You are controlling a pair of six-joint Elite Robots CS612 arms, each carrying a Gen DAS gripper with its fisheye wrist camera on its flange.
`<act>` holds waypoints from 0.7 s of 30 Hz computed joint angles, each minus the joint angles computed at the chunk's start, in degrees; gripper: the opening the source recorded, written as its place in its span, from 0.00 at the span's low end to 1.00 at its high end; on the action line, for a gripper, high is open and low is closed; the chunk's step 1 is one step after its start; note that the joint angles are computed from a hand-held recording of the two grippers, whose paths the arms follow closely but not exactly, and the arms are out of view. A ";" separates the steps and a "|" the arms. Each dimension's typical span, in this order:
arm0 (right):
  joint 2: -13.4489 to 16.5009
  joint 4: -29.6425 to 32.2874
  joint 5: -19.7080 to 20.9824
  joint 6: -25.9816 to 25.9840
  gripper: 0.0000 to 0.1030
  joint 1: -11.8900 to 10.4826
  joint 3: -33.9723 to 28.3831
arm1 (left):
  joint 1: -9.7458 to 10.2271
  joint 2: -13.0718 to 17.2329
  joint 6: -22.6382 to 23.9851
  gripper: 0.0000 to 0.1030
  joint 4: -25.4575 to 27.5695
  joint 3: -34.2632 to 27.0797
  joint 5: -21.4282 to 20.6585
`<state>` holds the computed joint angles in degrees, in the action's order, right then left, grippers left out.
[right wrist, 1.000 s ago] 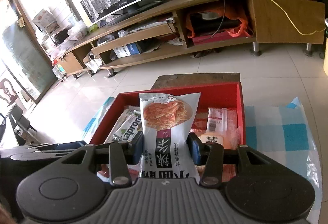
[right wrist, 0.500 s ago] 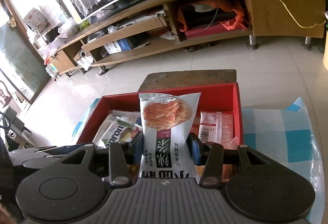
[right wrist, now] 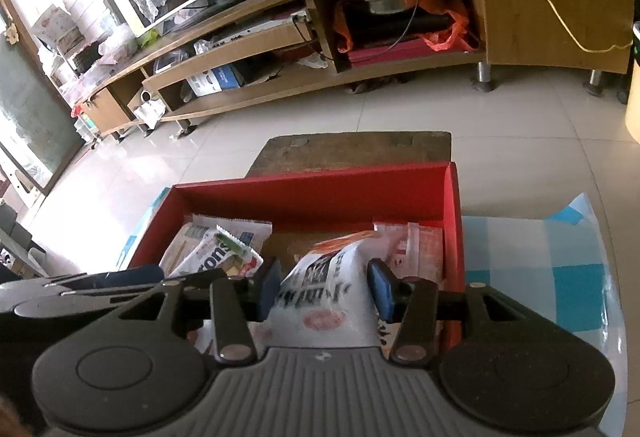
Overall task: Organize snacks
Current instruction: 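Lower both packs into the red box and open both grippers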
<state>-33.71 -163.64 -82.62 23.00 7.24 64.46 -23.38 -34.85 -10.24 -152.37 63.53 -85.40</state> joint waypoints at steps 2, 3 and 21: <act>-0.06 -0.12 -0.45 0.19 0.49 0.03 0.08 | -0.02 -0.17 -0.09 0.74 -0.20 0.25 0.27; -0.06 -0.26 -0.52 0.17 0.49 0.02 0.10 | -0.06 -0.23 -0.02 0.75 -0.33 0.33 0.49; -0.99 -2.06 -1.27 -0.25 0.50 0.43 1.20 | -0.03 -2.05 -0.29 0.83 -2.74 3.08 2.18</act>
<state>-34.70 -165.70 -83.89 22.75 7.66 65.66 -23.41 -36.89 -10.53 -155.11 66.60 -83.23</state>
